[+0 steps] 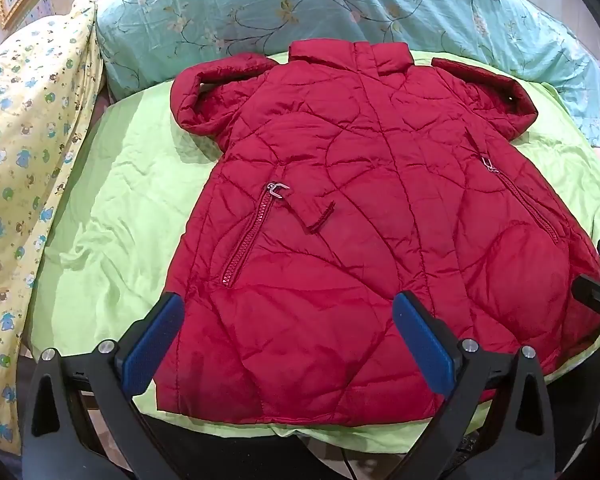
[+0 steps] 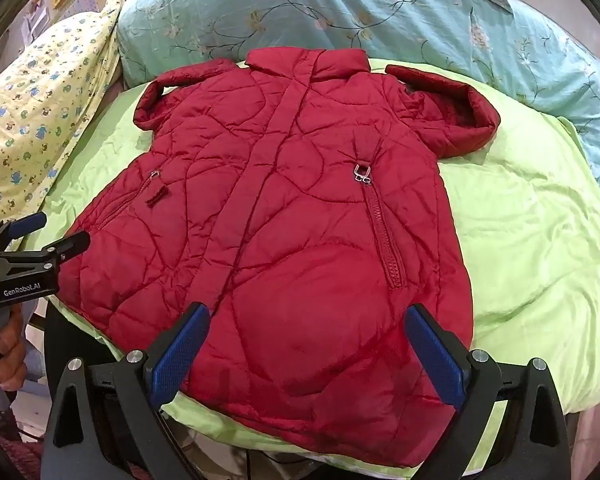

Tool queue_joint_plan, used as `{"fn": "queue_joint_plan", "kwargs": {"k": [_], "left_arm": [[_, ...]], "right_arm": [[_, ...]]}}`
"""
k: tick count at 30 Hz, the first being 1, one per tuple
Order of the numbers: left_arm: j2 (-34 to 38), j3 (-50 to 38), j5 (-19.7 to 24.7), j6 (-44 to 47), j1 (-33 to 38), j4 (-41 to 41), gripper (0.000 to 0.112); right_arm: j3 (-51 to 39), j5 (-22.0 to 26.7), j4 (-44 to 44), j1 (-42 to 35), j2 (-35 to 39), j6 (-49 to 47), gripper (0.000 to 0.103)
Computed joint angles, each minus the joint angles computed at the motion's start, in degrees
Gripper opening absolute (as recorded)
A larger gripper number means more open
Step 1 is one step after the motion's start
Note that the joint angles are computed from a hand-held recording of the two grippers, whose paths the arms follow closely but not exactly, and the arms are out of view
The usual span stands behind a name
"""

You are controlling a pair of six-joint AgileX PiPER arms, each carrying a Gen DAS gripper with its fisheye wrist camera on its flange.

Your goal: Fold large clothes

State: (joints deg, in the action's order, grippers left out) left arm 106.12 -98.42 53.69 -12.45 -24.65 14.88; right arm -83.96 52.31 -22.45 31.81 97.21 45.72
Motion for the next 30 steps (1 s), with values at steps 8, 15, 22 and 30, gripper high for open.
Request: {"fn": "queue_joint_plan", "kwargs": {"k": [8,15,22,30], "left_arm": [[-0.47,1.16,-1.53,-0.02,-0.07,-0.1,0.103],[-1.24,2.73,-4.41,0.79,0.76,-0.92,0.103],[0.14,-0.24,0.04,1.73,0.56,-0.24,0.103],[1.48,-1.81,1.08,2.81,0.96,-1.83,0.103]], "right_arm": [[-0.37,-0.15,0.87,-0.7,0.13,-0.97,0.099],[-0.73,-0.99,2.48,-1.48,0.31,-2.9,0.099],[-0.83,-1.83,3.36,-1.77,0.24,-3.39,0.099],[-2.1,-0.56,2.3,-1.71,1.39,-3.68,0.099]]}}
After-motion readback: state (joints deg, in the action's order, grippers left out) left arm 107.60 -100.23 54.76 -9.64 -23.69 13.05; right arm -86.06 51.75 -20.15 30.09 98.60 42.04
